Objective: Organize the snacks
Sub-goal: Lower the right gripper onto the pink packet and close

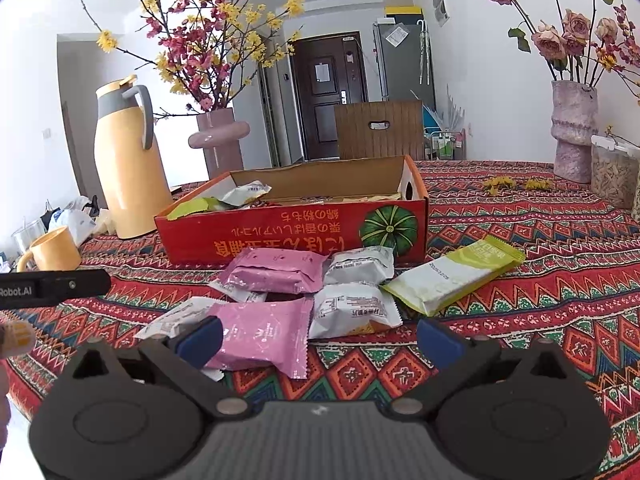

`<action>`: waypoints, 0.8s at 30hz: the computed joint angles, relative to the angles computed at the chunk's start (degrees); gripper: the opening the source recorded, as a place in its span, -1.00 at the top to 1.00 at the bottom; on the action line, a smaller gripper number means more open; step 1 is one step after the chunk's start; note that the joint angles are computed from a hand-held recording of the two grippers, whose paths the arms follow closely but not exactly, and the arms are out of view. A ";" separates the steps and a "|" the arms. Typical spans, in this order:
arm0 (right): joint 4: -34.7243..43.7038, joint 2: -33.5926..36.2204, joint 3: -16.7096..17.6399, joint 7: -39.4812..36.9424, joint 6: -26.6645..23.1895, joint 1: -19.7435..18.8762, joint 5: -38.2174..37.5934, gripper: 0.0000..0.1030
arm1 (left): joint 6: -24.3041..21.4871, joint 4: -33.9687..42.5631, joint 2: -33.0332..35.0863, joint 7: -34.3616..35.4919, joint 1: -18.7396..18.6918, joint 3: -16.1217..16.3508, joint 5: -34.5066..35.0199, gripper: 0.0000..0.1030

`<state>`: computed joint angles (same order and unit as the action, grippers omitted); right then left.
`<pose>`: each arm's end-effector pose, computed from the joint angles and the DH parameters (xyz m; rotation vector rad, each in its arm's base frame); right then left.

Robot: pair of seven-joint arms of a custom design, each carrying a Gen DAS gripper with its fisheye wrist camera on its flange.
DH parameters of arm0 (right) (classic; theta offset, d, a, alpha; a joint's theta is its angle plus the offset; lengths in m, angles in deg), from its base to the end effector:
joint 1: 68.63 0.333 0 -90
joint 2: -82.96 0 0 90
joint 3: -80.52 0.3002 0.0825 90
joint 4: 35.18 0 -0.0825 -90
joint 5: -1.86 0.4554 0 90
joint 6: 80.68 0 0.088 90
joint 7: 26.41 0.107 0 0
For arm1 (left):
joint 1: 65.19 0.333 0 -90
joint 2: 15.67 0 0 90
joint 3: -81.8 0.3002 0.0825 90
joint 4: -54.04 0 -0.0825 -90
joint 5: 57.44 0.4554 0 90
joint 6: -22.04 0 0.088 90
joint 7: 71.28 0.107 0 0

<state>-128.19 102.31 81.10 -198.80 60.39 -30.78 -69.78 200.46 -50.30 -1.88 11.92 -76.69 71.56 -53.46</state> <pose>0.5937 0.4715 0.4396 -1.4012 1.7083 -0.9034 0.6779 -0.2656 0.4889 -1.3901 1.8838 -1.1725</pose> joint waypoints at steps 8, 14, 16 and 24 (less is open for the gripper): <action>9.73 7.51 -0.52 -10.46 1.22 0.29 8.15 -0.99 | -1.57 0.92 0.47 -3.32 -1.90 2.92 3.32 -1.00; 20.40 15.16 -1.32 -20.69 -0.72 0.90 18.83 -1.00 | -2.60 1.63 1.05 -5.08 -1.24 3.37 4.74 -1.00; 23.78 17.49 -1.80 -23.54 -2.28 1.34 21.73 -1.00 | -3.06 1.95 1.32 -5.41 -0.84 3.30 4.75 -1.00; 33.52 24.30 -5.07 -29.39 -9.00 3.19 31.75 -1.00 | -3.41 2.17 1.92 -1.74 2.82 0.17 0.23 -1.00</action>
<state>-94.67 126.61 76.02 -228.19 51.39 -27.59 -38.03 197.05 -48.14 0.04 10.18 -73.87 71.73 -53.23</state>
